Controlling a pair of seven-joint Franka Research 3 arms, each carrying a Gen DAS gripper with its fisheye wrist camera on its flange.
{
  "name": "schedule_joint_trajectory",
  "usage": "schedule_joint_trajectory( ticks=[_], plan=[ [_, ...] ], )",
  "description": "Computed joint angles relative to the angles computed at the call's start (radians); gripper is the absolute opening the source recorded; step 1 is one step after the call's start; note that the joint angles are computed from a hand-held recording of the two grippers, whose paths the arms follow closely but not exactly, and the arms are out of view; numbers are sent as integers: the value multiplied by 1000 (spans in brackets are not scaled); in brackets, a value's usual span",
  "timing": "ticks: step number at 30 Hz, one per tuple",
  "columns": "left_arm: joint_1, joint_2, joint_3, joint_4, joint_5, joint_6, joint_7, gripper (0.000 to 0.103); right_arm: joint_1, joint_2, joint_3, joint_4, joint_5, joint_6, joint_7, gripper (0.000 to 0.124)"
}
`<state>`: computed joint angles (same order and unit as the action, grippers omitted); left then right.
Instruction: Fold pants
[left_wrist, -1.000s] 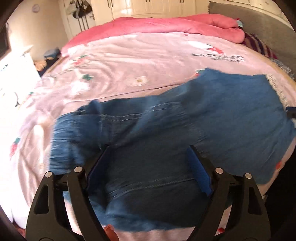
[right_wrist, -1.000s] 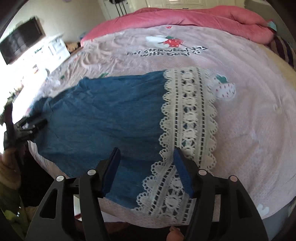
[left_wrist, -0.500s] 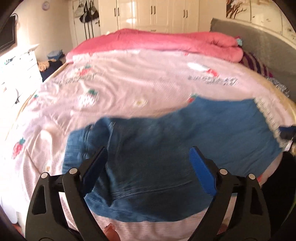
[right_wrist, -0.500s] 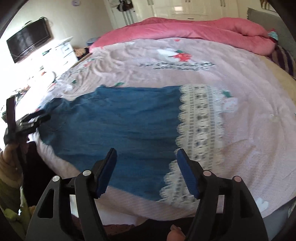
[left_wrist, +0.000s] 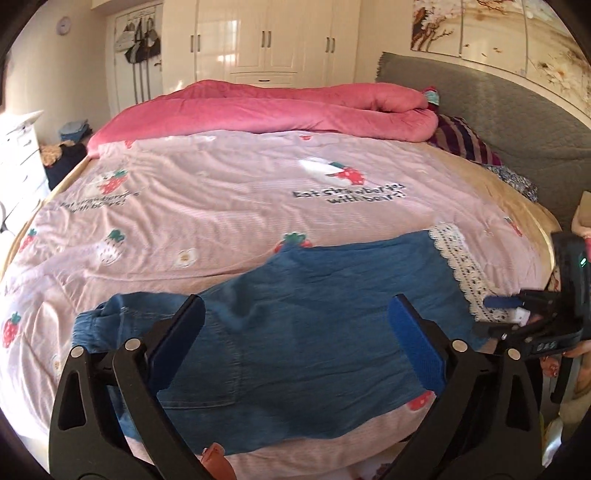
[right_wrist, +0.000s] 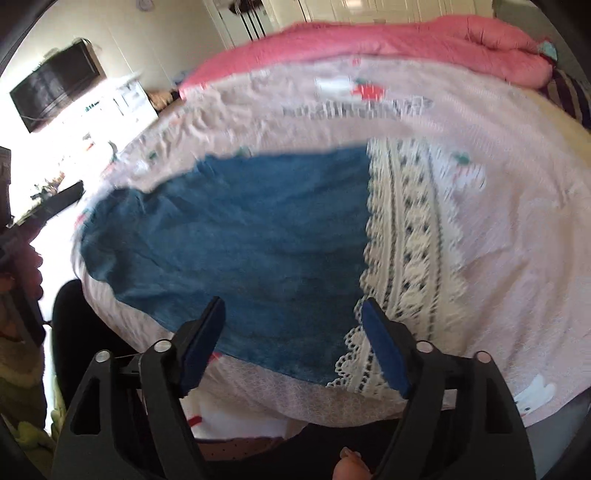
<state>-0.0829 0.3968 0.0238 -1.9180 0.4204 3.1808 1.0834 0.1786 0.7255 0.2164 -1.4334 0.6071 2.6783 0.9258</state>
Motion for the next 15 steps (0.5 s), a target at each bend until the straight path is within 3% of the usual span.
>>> schedule_joint_trajectory(
  ticks=[4,11,15],
  plan=[
    [-21,9,-2,24,5,-10,4,93,-34,-38,27,-31,49,39,-51,82],
    [-42,20,-22,57,20,-29,19,93,-30,-51,-6,1,35,59,-39,89],
    [-14,44,-90,84,7,-41,65,93,-26,-35,-27,43,5,65,-13,90]
  ],
)
